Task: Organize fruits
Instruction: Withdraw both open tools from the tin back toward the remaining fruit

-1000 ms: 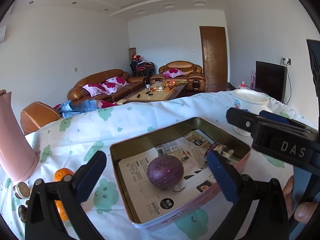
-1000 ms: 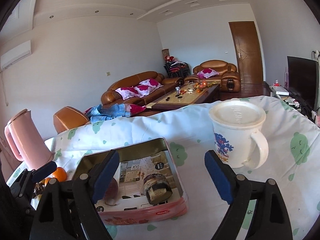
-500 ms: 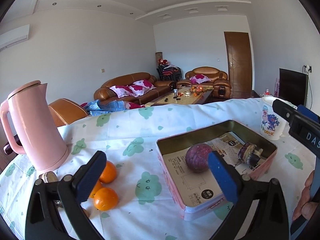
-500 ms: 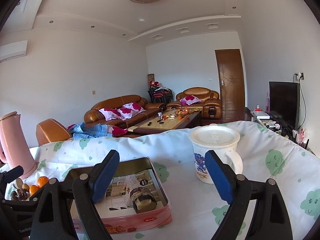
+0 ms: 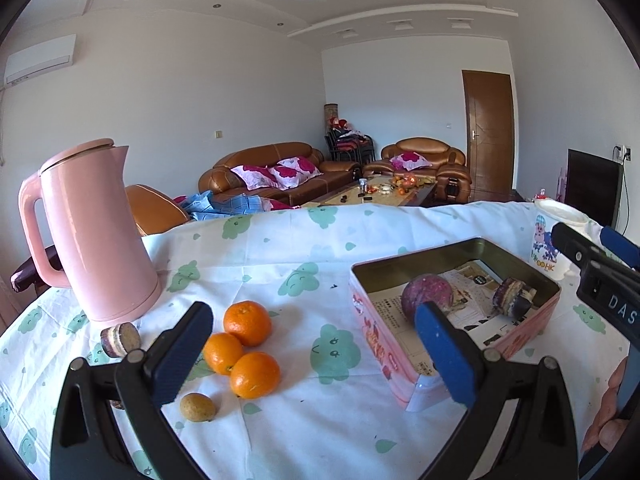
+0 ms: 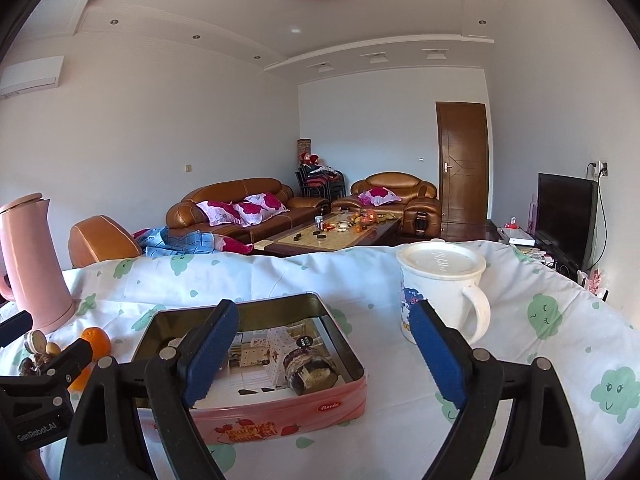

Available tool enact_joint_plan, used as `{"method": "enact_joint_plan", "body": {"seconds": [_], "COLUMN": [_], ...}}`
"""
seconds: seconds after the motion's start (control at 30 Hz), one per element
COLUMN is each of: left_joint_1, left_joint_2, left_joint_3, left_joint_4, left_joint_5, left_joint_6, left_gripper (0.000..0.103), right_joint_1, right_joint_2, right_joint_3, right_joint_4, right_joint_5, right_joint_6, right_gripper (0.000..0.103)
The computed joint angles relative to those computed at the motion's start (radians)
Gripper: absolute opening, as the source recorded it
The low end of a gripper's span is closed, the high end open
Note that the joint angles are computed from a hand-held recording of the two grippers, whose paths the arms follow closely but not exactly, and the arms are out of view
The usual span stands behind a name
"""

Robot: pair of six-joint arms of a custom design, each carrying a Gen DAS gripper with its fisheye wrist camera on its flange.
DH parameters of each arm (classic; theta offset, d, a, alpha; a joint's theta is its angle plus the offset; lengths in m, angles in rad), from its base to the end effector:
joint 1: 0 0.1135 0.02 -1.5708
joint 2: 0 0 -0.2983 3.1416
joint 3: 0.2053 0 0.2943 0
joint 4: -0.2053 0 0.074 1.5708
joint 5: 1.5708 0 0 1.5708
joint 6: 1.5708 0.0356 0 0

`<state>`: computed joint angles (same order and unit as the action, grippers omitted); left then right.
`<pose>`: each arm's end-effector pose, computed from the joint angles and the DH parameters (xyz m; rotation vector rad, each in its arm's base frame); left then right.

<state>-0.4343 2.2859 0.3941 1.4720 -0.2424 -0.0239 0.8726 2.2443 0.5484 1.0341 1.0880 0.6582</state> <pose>0.2583 -0.1104 0.0021 0.2493 1.9623 -0.0566 0.2177 0.2103 -0.0023 0.3340 1.8336 -0.1746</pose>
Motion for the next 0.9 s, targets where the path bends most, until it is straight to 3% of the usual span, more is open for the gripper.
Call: {"method": "enact_joint_plan", "body": {"seconds": [0.2, 0.63, 0.9], "left_joint_1": [0.102, 0.411, 0.624], "left_joint_2": [0.008, -0.003, -0.029], "left_joint_3": [-0.037, -0.038, 0.042], "left_joint_4": [0.035, -0.022, -0.18], "left_joint_5": [0.068, 0.27, 0.431], "left_joint_6": [0.027, 0.135, 0.206], "left_gripper": [0.103, 0.103, 0.103], "right_joint_1": [0.045, 0.126, 0.155], "right_joint_2": [-0.007, 0.028, 0.087], "right_joint_3": [0.019, 0.21, 0.39], "right_joint_4": [-0.047, -0.211, -0.327], "right_joint_5": [-0.009, -0.088, -0.184], "right_joint_6": [0.056, 0.074, 0.032], "right_gripper": [0.088, 0.088, 0.088]}}
